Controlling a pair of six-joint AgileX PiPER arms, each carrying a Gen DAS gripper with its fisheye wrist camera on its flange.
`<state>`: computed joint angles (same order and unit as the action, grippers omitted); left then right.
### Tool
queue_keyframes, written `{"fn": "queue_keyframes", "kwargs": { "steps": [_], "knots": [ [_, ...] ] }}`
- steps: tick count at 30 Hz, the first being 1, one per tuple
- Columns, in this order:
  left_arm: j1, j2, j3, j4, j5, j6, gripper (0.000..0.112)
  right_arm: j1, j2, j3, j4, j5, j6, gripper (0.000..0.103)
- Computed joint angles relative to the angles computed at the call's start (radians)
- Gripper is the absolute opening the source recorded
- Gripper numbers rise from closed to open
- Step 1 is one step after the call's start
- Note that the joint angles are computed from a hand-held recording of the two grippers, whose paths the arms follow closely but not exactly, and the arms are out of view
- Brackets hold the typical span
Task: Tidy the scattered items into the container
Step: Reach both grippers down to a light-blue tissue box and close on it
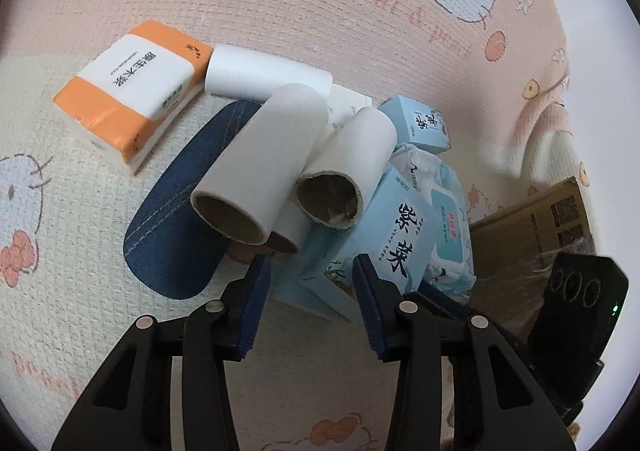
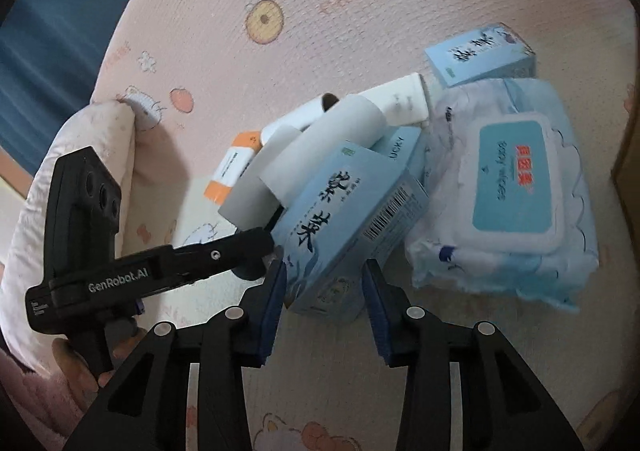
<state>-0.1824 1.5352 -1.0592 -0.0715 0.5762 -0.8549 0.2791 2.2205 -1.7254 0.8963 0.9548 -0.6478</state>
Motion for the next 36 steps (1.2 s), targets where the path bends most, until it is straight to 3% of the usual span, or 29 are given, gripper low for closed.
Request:
{"fn": "queue_keyframes", "kwargs": {
  "steps": [9,15,18,21,22,29,32,36],
  "knots": [
    [0.005,-0.009,0.036,-0.193,-0.042,0.138,0.047,-0.073,0.084,0.007,0.18,0.105,0.109,0.038],
    [0.007,-0.004,0.058,-0.253,-0.086,0.162,0.047,-0.083,0.101,0.041,0.271,0.093,0.086,0.043],
    [0.024,-0.007,0.08,-0.329,-0.106,0.213,0.047,-0.079,0.136,0.041,0.341,0.069,0.087,0.052],
    [0.031,-0.01,0.099,-0.376,-0.129,0.251,0.047,-0.081,0.166,0.068,0.466,0.071,0.048,0.05],
    [0.032,-0.011,0.105,-0.389,-0.135,0.258,0.047,-0.088,0.165,0.094,0.51,0.081,0.014,0.042],
    [0.049,-0.046,0.122,-0.349,-0.131,0.229,0.046,-0.062,0.082,0.167,0.487,0.049,-0.031,0.037],
    [0.058,-0.071,0.132,-0.265,-0.128,0.144,0.046,-0.029,0.048,0.202,0.465,0.041,-0.044,0.036],
    [0.09,-0.077,0.149,-0.305,-0.115,0.187,0.046,-0.011,0.028,0.22,0.391,0.032,-0.036,0.037]
  ]
}}
